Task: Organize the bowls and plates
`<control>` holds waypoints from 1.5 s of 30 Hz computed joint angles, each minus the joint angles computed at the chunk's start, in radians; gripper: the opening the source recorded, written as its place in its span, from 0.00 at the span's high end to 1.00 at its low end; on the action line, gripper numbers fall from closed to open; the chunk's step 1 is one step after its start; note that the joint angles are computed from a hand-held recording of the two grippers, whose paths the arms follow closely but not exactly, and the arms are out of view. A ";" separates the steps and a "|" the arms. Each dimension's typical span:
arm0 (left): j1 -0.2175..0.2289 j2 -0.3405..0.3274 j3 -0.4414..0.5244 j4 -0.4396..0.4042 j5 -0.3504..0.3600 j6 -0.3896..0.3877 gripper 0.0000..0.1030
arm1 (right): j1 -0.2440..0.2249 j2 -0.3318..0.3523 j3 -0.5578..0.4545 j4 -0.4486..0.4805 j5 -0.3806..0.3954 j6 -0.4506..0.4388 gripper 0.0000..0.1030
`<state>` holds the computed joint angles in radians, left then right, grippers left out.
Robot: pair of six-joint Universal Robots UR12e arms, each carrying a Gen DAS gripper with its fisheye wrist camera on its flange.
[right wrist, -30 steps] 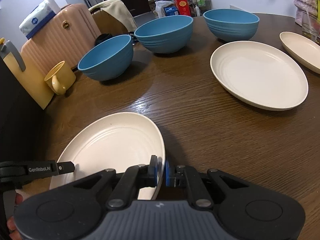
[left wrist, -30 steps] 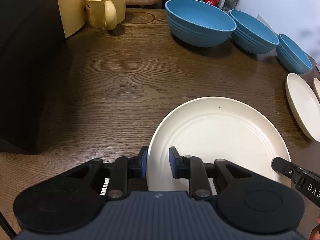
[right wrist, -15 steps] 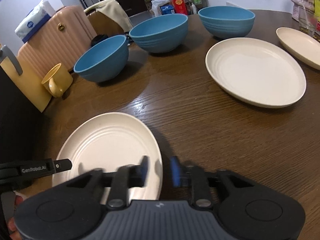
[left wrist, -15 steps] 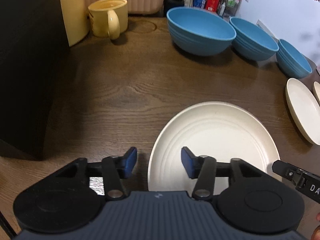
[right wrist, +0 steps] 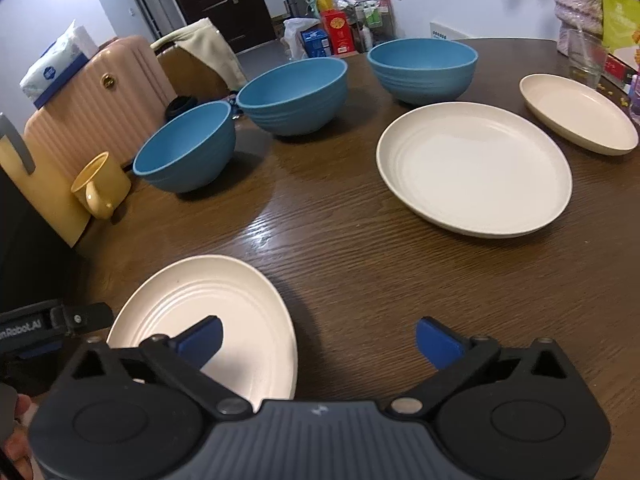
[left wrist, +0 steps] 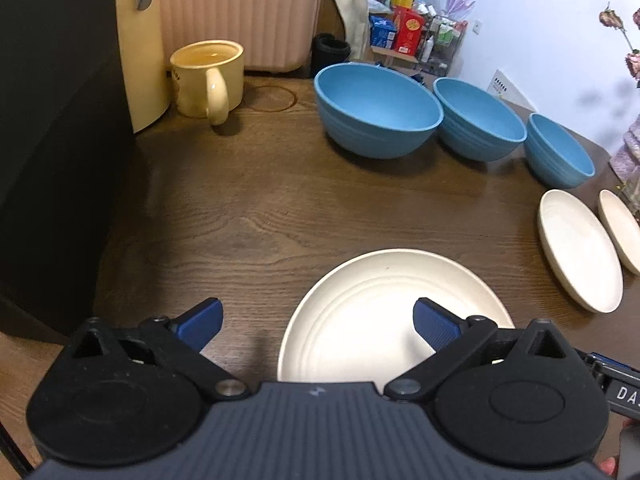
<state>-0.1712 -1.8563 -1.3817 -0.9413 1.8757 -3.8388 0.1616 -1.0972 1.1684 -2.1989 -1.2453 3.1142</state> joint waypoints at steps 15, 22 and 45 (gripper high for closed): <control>0.002 -0.020 0.031 0.057 -0.061 0.094 0.00 | -0.009 -0.018 0.014 -0.055 -0.077 0.100 0.00; -0.008 -0.041 0.067 0.054 -0.067 0.078 0.00 | -0.025 -0.018 0.005 -0.050 -0.085 0.091 0.00; -0.071 -0.180 0.280 -0.014 -0.042 0.067 0.00 | -0.103 0.027 -0.065 -0.032 -0.068 0.081 0.00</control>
<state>-0.2421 -2.0361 -1.1020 -0.9551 1.8334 -3.7721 0.0587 -1.0704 1.1033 -2.2305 -1.3129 3.1954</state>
